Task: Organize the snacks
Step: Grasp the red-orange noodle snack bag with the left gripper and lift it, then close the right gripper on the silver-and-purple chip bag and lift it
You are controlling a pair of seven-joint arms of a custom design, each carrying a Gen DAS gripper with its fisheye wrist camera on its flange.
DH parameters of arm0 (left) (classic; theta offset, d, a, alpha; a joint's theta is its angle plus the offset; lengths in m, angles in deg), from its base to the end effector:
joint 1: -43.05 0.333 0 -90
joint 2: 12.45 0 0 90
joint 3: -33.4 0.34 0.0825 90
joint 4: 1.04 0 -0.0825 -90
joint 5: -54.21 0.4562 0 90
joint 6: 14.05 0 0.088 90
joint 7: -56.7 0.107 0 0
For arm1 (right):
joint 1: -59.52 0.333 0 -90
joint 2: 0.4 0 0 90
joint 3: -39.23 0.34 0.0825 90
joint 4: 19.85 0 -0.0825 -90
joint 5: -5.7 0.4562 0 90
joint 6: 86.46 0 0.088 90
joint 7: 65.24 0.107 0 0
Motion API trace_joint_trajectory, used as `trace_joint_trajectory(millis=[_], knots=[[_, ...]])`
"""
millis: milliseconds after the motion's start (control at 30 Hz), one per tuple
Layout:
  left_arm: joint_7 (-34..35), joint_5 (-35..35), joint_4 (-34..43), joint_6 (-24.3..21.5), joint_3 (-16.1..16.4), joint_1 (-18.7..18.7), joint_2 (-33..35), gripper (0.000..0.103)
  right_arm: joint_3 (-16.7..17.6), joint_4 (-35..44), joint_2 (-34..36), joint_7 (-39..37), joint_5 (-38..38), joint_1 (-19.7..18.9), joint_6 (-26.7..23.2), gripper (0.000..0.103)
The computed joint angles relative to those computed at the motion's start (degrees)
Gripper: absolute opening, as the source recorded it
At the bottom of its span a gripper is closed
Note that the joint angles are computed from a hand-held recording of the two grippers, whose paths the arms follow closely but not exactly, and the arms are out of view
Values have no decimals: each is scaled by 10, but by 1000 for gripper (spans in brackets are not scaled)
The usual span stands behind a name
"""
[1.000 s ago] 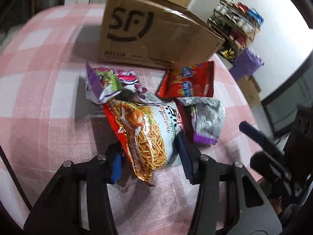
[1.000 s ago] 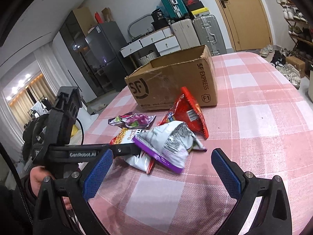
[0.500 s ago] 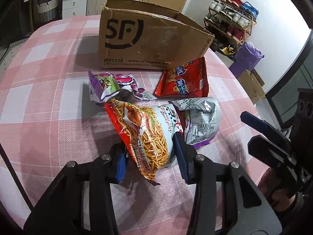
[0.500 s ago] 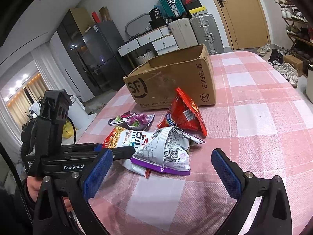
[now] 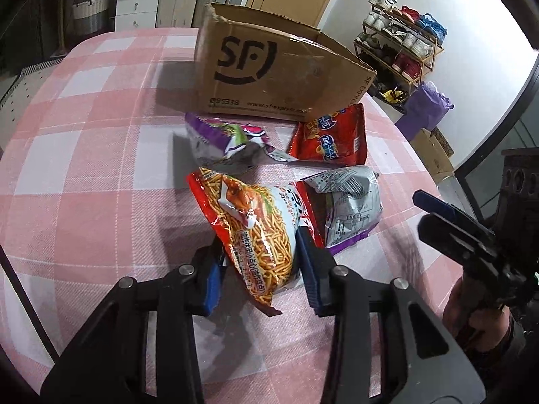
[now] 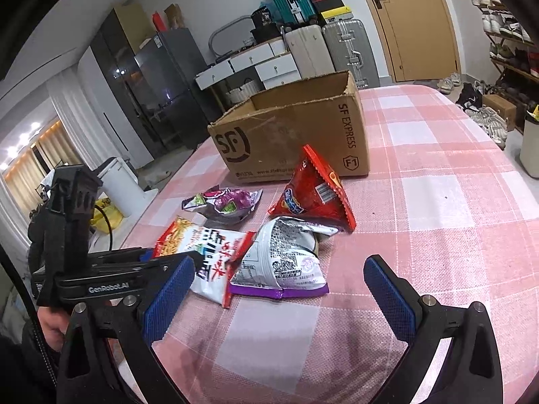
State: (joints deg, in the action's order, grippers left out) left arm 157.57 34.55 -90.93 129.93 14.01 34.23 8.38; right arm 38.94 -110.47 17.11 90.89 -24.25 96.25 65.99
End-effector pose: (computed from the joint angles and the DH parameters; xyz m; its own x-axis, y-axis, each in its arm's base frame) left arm 0.7080 -0.3346 0.5089 -0.4662 -0.8221 0.3269 -0.7984 0.2318 -0.5557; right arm 0.6161 0.4732 0.5502 0.0006 -0.9394 -0.3429 -0.6989 0.2449 -0.6720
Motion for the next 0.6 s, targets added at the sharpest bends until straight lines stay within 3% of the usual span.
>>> trace_joint_trajectory(millis=[367,600], knots=[[49,-65,-50,-1,-1,27,-40,35,12,51,38,-56,68,-13,-59,102],[77,-112,-67,-7,7,36,-53,35,13,86,71,-103,139,-22,-55,102]])
